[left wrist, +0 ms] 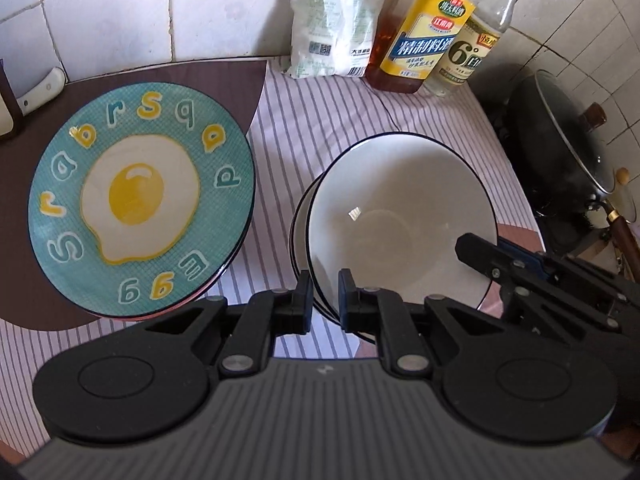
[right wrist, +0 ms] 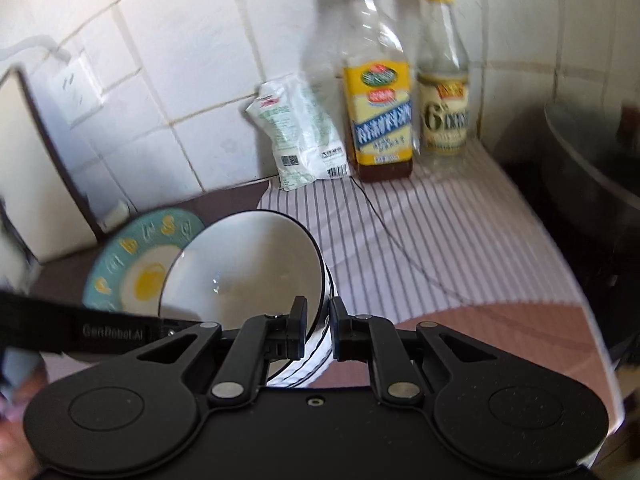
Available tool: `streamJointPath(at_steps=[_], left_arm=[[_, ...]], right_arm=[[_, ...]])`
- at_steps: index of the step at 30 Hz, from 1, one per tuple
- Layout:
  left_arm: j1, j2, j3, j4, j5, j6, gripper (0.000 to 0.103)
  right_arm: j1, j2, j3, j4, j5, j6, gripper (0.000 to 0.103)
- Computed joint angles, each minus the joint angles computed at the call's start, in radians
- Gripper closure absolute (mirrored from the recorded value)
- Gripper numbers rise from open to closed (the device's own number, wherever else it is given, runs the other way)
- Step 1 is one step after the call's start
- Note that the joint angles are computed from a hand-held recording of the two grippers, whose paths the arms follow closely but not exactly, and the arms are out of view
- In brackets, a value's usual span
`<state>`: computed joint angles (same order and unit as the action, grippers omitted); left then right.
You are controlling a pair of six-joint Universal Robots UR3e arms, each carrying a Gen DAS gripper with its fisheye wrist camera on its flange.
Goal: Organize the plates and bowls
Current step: 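Carry the white bowl with both tools and lower it onto the bowl stack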
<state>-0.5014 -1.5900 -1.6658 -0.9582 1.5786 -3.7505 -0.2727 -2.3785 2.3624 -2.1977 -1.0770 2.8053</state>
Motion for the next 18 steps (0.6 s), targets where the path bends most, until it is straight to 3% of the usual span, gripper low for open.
streamJointPath(at_steps=[5, 13, 16, 18], left_arm=[[0.002, -0.014, 0.017, -0.021, -0.004, -0.002, 0.091], [0.02, -0.005, -0.032, 0.02, -0.029, -0.041, 0.088], [0.02, 0.017, -0.078, 0.054, -0.029, -0.104, 0.078], [0.05, 0.056, -0.135, 0.091, -0.095, -0.122, 0.062]], right_arm=[[0.012, 0.039, 0.004, -0.039, -0.006, -0.015, 0.088], [0.166, 0.137, 0.031, -0.237, -0.159, 0.026, 0.088], [0.219, 0.166, 0.048, -0.317, -0.214, 0.017, 0.087], [0.251, 0.174, 0.061, -0.358, -0.25, 0.024, 0.087]])
